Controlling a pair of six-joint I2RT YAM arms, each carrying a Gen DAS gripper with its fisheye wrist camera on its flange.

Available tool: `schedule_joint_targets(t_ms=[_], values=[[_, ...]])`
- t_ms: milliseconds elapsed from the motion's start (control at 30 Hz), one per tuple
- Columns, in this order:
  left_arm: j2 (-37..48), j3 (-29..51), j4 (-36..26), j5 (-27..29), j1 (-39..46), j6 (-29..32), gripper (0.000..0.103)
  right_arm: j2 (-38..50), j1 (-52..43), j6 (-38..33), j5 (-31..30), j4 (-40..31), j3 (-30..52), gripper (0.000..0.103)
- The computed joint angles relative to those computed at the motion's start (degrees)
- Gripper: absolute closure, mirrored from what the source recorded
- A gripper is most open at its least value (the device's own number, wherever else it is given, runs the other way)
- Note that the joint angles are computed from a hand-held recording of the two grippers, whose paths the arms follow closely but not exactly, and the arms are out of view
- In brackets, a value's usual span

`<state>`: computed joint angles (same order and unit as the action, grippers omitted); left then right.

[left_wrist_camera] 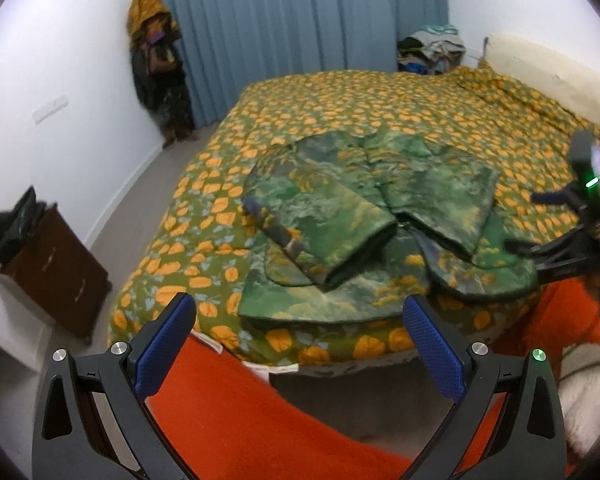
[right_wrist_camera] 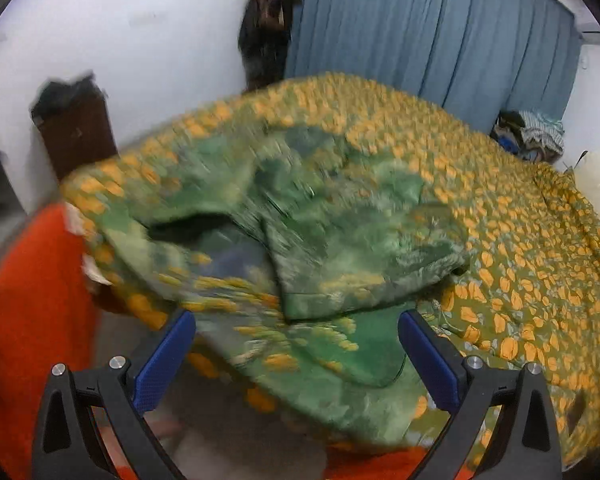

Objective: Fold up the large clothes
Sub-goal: 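Grasp the green camouflage garment with the right tool and lift it away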

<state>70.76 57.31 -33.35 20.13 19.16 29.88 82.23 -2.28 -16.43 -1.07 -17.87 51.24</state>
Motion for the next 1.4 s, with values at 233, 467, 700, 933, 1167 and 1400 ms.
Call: schedule_joint_targets(t_ms=[233, 467, 700, 933, 1167, 1400], values=[[7.28, 2.46, -0.05, -3.69, -1.87, -2.40, 0.000, 23.79, 2.76, -4.63, 4.92, 6.23, 11.51, 0.001], [12.65, 3.25, 2.32, -6.19, -4.49, -2.33, 0.000, 29.48, -0.59, -2.64, 0.58, 2.84, 16.49, 0.082], [20.93, 9.05, 3.43, -6.87, -7.58, -1.31, 0.000, 10.93, -12.73, 3.11, -5.55, 0.77, 11.60, 0.089], [28.76, 17.13, 3.02, -2.15, -8.67, 4.76, 0.000, 11.46, -33.11, 4.01, -5.51, -4.27, 27.48, 0.089], [37.10, 23.76, 0.24, -0.18, -10.38, 10.71, 0.000, 27.35, -44.59, 3.91, 4.24, -5.89, 43.09, 0.081], [44.50, 29.76, -3.38, 1.74, -11.18, 18.38, 0.000, 21.14, -48.18, 7.56, 7.52, -0.39, 28.47, 0.052]])
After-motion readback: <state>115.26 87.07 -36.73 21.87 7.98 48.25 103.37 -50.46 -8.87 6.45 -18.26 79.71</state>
